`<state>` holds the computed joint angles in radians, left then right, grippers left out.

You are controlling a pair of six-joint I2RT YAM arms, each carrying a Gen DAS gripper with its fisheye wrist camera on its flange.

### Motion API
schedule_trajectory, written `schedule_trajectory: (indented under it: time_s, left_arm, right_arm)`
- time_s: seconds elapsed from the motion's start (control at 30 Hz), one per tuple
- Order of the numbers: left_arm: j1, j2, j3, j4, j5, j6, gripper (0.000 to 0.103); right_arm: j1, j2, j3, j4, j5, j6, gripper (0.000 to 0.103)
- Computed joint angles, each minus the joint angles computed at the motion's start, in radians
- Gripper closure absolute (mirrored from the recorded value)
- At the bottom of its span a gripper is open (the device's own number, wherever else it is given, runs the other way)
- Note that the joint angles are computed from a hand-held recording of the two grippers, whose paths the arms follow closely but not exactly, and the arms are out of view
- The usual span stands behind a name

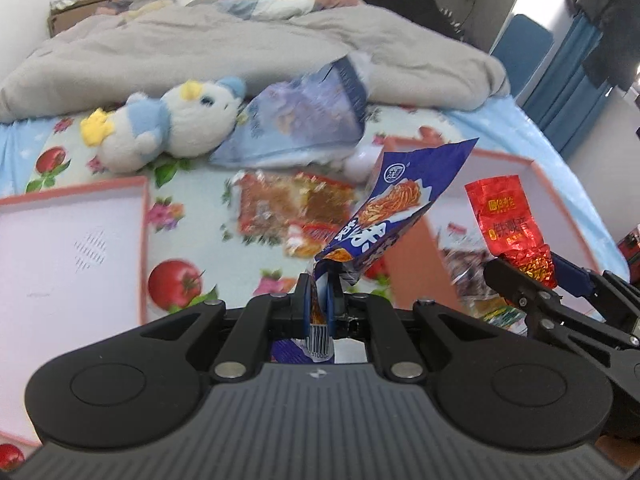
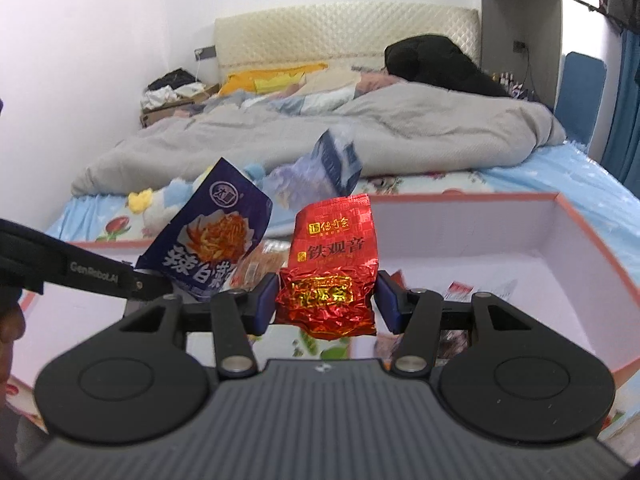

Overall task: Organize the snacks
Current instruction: 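Lift and carry both held packets over the pink box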

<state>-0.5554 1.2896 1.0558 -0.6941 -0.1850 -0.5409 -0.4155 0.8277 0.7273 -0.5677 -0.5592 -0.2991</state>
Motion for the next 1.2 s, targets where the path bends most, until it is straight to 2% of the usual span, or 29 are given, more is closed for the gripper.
schedule_trajectory:
  time_s: [0.47,0.73,1.03,1.2]
  left_arm:
    - [-0.051,0.174,0.377,-0.033,-0.018,0.045,0.094]
    - [-0.138,0.349,0.591,-0.042,-0.038,0.076,0.094]
    - [-0.169,0.638,0.861,-0.14,0.032,0.11,0.094]
    - [-0.17,0.798,1.01,-0.209,0.087,0.118,0.094]
  right_arm:
    - [-0.187,0.166,0.216,0.086,-0.116,-0.007,0.048]
    - [-0.312,0.304,0.332,0.092,-0.167,-0.034,0.048]
    - [-0.317,0.511,0.422,0.064,-0.074,-0.13,0.048]
    - [-0.346,0.62,0.47,-0.001,-0.038,-0.197,0.048]
